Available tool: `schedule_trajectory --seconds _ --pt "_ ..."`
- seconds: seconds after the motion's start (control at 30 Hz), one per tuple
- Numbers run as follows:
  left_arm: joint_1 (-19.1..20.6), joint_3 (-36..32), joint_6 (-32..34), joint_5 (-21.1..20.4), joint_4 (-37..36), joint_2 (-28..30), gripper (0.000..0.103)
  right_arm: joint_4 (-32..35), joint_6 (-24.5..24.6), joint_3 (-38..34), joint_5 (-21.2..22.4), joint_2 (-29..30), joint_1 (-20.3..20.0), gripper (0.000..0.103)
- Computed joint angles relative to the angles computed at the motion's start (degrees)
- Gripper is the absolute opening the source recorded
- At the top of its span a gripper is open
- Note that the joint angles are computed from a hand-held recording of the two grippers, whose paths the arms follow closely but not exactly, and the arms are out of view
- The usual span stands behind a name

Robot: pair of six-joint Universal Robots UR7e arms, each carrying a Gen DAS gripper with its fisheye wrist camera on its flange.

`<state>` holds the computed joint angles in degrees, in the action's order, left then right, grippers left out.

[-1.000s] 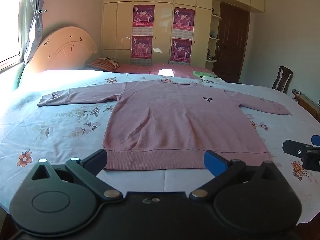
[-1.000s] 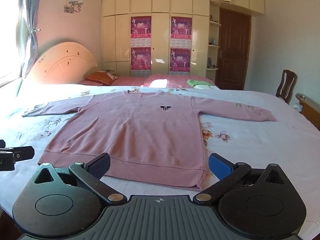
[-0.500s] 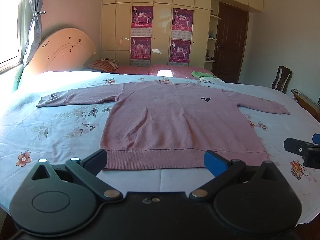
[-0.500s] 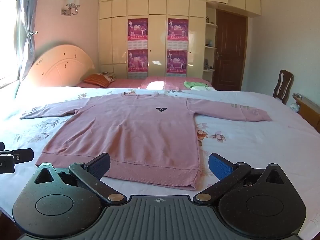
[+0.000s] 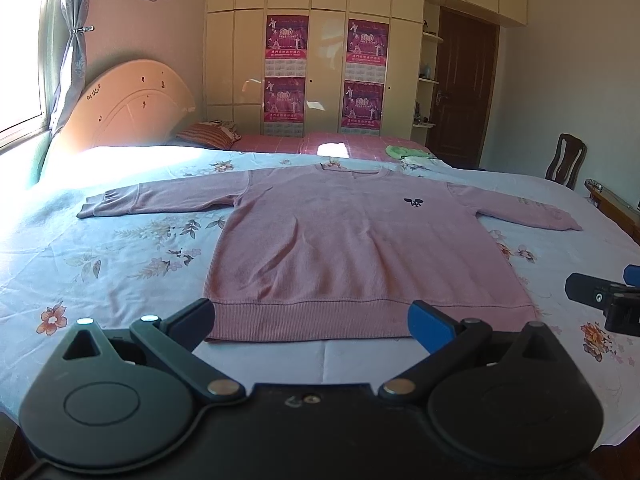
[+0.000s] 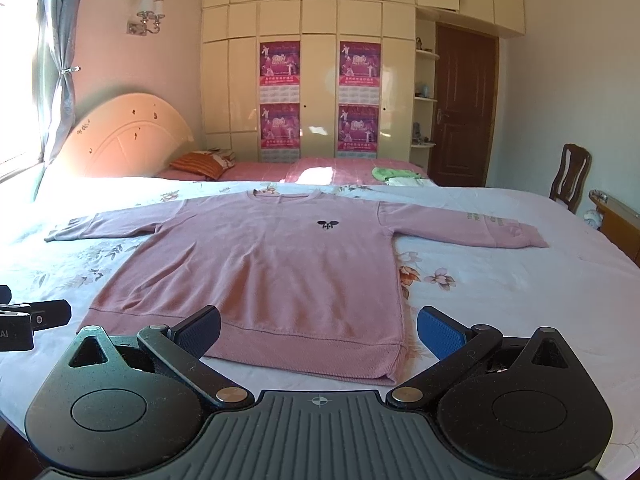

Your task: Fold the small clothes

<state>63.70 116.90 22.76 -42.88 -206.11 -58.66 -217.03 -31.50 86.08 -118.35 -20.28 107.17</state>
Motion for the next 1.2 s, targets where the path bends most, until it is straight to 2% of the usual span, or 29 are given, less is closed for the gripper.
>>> schedule_trajectory --seconds 1.2 --pt "-0.4 0.4 1.0 -0.4 -0.6 -0.7 0.103 0.1 -0.4 0.7 0.2 -0.7 0.4 0.103"
